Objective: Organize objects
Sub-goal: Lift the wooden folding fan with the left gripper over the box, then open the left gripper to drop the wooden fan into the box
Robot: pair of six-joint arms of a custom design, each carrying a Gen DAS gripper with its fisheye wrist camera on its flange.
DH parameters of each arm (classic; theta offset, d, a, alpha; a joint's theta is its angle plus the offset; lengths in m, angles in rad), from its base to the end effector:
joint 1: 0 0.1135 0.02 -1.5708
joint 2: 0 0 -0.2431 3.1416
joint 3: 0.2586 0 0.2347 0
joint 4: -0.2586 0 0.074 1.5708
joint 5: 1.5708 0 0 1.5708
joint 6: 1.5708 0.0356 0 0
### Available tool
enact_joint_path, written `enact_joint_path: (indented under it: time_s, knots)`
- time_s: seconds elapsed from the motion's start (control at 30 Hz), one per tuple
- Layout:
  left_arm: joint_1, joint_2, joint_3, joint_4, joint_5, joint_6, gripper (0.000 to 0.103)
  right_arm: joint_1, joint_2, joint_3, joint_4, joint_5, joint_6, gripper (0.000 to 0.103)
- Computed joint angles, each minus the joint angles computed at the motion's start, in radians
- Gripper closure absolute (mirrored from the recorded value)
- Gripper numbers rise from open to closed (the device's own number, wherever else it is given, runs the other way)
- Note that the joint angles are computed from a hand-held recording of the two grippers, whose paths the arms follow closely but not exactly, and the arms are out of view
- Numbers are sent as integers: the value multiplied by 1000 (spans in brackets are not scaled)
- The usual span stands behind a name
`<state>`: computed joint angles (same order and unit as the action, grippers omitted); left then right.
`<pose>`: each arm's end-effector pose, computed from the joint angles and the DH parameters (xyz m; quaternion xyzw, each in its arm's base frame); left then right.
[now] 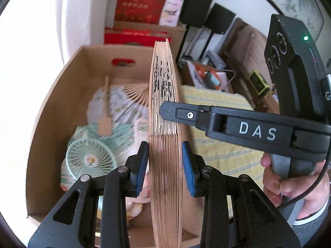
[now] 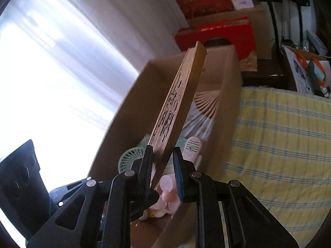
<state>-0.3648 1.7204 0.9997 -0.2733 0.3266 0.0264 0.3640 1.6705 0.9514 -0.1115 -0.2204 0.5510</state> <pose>0.2996 -0.1266 0.1590 0.2292 0.9189 -0.2009 0.2504 0.3035 0.1240 0.1708 0.0469 0.9263 0.2508 0.2773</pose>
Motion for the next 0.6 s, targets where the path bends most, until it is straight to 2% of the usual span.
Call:
enact_joint_path:
  time_s: [0.27, 0.43, 0.6]
  knots:
    - [46, 82, -9, 48, -9, 29, 73, 53, 116, 68, -8, 62, -33, 84]
    - [59, 114, -5, 59, -12, 31, 73, 65, 137, 84, -14, 82, -49, 83]
    - [61, 130, -11, 76, -40, 23, 73, 73, 99, 57, -23, 95, -55, 78]
